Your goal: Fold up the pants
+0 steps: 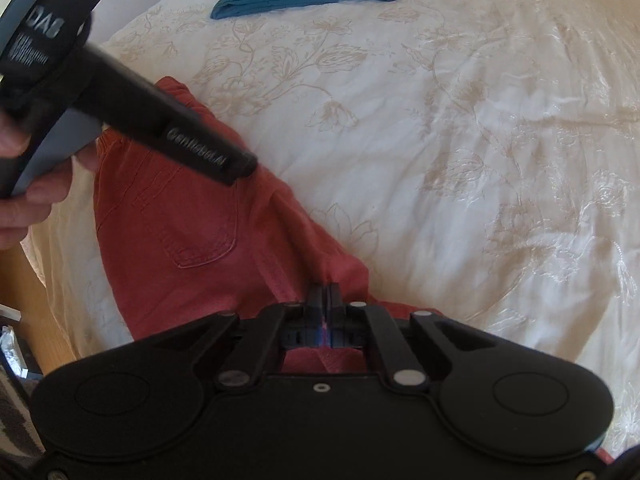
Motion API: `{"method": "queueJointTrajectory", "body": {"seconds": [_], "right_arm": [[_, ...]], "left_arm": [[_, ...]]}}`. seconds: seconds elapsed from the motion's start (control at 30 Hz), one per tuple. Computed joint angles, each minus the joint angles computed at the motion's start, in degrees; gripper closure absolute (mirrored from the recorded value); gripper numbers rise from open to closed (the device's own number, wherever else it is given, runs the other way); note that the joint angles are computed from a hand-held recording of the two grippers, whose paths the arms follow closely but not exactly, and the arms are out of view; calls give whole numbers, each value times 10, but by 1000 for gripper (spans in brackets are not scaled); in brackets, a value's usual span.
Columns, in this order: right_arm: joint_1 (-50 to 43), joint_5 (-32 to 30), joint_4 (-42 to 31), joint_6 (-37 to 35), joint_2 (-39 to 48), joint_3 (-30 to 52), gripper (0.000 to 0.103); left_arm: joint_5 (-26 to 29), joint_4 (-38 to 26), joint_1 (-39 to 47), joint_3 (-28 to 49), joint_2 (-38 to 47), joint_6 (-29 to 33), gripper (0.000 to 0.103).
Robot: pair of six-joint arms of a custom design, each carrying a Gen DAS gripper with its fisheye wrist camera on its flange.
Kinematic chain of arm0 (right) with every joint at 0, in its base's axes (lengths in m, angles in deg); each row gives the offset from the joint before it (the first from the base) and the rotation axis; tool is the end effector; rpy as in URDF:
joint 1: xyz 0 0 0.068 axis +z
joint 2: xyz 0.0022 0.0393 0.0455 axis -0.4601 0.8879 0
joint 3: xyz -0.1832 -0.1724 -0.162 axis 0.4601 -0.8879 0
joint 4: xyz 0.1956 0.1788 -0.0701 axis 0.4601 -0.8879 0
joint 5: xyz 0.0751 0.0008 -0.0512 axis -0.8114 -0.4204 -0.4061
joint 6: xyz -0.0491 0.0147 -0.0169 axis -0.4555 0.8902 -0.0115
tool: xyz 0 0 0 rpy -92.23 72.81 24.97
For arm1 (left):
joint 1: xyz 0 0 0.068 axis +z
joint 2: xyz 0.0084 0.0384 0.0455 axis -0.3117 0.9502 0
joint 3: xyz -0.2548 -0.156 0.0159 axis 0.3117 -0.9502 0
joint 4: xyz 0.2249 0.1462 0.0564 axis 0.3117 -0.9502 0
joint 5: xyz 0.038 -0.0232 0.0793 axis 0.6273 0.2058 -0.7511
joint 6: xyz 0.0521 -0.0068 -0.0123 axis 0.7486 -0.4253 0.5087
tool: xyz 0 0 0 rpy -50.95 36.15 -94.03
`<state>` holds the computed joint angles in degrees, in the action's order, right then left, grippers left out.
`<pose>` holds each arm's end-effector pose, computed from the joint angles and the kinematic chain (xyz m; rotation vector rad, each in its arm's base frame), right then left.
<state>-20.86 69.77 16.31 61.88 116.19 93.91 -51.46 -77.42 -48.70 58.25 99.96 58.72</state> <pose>0.2221 0.0374 0.1379 -0.7373 2.6599 0.4142 0.2965 -0.1664 0.1602 0.2984 2.8450 0.1478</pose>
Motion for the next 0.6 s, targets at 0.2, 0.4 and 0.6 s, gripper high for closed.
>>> {"method": "queueJointTrajectory", "body": {"seconds": [0.2,0.4,0.6], "right_arm": [[41,12,-3,18,-32,-37,95],[15,-10,-59,14,-55,-12,85],[-32,-40,-84,35,-61,35,51]], "left_arm": [[6,22,-10,-10,48,23,38],[-6,87,-26,-108,-10,60,38],[0,103,-26,-147,-56,51,38]]}}
